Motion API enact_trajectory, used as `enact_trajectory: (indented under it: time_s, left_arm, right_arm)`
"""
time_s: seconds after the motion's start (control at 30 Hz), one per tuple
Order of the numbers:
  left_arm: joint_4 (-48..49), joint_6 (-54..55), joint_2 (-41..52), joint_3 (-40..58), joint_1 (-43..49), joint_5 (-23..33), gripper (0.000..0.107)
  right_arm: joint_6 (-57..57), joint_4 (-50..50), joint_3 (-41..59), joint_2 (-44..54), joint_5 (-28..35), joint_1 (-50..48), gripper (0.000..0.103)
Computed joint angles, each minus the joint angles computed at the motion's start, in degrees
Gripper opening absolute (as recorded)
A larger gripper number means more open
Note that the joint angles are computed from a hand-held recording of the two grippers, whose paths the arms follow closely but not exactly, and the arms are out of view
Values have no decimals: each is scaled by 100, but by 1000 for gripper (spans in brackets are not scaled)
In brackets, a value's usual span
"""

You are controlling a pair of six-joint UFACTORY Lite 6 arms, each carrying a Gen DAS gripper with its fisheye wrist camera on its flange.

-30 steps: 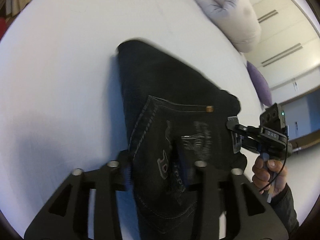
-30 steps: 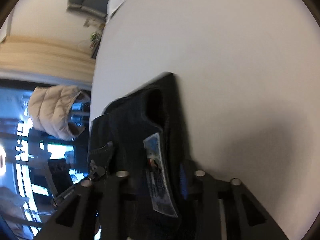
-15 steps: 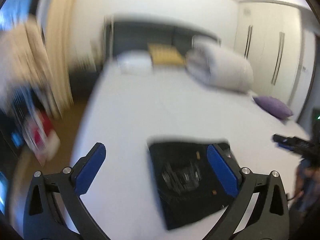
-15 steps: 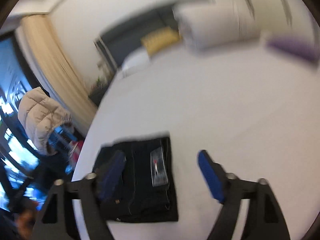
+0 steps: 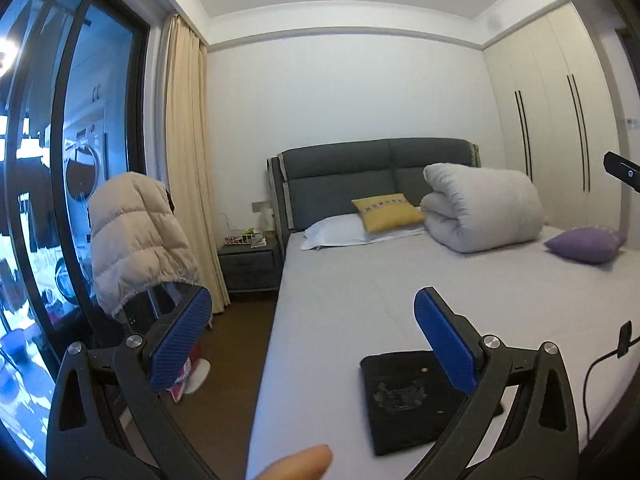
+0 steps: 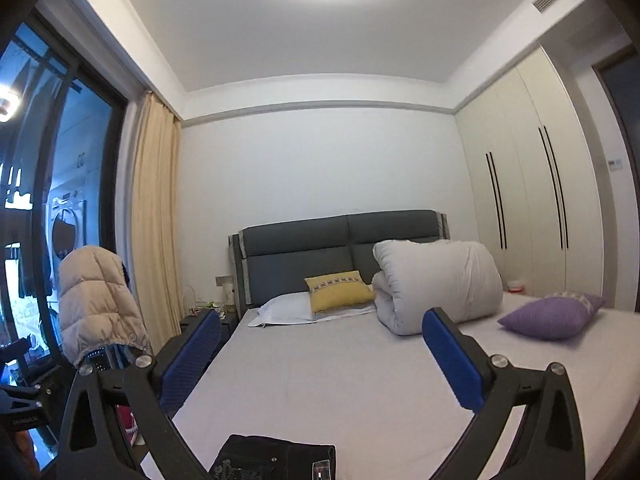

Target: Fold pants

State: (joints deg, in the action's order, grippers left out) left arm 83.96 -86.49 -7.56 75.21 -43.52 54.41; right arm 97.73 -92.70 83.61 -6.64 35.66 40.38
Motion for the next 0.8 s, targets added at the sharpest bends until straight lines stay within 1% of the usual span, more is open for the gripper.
enact_trajectory:
  time_s: [0.07,0.13,0.2,0.27,0.33,0.43,0.47,0.5,0.53,0.57,0.6,0.7,0.8]
  left_arm:
    - [-239,300,-80,95,-207,212,103]
    - [-605,782,-188,301,-353,383,103]
    - [-856,952,-234,360,-496,554,103]
    - [-1304,1046,-149,475,-495,525,103]
    - [-1715,1026,96,614,-416,513,103]
    - [-2360,1101,419,574,41,33,103]
    - [-2563,1130,551,567,171,-58,103]
    - [-2720,1231,648,526,417,-265,103]
    - [-2887,1272,779,511,510,-306,103]
    - [-2987,1281,874,474,580,-378,103]
    - [-3073,1303,976,402,741,-607,103]
    - [-3318,1240,1345,278,936,-1035,103]
    - [-3349,1170,1624,225,1036,-1258,103]
  right_arm:
    - [-389,314,283,44,310,207,103]
    - [-542,481,315,-64,437,379,103]
    - [-688,710,361,-96,570,467,103]
    - [-862,1004,367,-40,693,510,103]
    - [-1093,1401,277,-14,666,495,103]
    - [-1434,2003,263,181,748,474,103]
    - [-1573,2298,216,260,674,437,103]
    - [-1666,2491,177,311,617,404,103]
    - [-1831,2781,208,436,644,398,103]
    - [-1856,2909,148,507,660,411,103]
    - [-1915,3036,118,581,657,413,103]
    - [-2309,3640,236,949,712,401,103]
    - [-2421,4021,90,1101,649,402,103]
